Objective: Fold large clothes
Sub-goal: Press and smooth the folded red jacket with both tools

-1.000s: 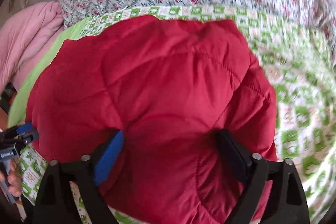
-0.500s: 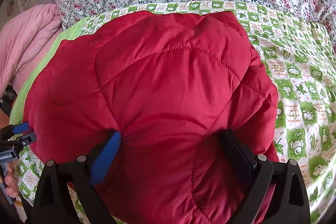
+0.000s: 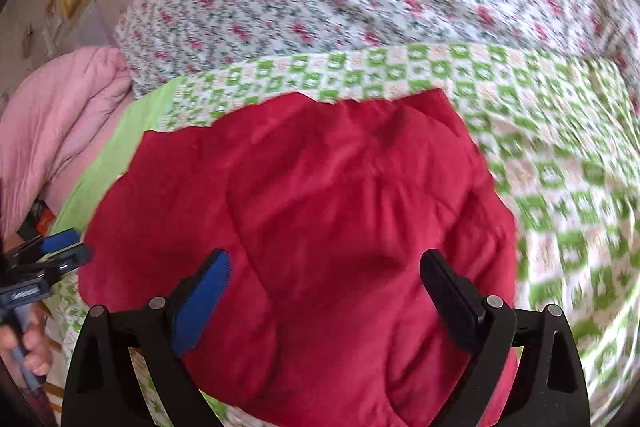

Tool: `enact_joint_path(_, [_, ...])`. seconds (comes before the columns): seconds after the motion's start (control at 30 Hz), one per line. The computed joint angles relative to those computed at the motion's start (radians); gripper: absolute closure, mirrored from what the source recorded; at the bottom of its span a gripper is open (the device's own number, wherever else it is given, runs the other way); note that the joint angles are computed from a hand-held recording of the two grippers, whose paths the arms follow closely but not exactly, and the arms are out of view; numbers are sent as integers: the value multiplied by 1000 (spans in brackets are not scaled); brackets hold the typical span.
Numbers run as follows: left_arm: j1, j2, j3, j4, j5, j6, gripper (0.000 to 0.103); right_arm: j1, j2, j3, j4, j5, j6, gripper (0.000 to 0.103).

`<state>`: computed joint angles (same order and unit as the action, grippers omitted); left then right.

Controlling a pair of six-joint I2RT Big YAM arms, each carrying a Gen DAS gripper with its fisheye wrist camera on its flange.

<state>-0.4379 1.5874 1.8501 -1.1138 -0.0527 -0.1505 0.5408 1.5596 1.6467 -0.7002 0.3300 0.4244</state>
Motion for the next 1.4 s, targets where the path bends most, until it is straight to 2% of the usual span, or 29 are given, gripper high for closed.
enact_joint_path(0.07, [7, 46, 51, -20, 10, 1, 25, -2, 37, 56, -31, -21, -23, 9])
enact_joint_path(0.17, [14, 125, 125, -67, 8, -8, 25, -9, 131, 188, -134, -51, -56, 9])
enact_joint_path(0.23, [26, 168, 155, -80, 21, -23, 18, -22, 208, 284, -222, -48, -73, 7])
enact_joint_path(0.4, [25, 214, 203, -104, -2, -36, 11, -68, 268, 346, -256, -110, -66, 7])
enact_joint_path(0.5, [24, 235, 225, -112, -17, -34, 8, -69, 290, 380, -282, -104, -72, 6])
enact_joint_path(0.73, [23, 240, 220, -99, -27, -30, 7, -75, 271, 331, -229, -117, -70, 6])
enact_joint_path(1.1, [20, 243, 221, -95, -40, -24, 7, -74, 268, 317, -202, -105, -74, 6])
enact_joint_path(1.27, [19, 240, 215, -92, -49, -16, 7, -54, 231, 284, -181, -57, -46, 9])
enact_joint_path(1.4, [18, 237, 211, -90, -53, -13, 7, -28, 150, 183, -114, -8, -19, 10])
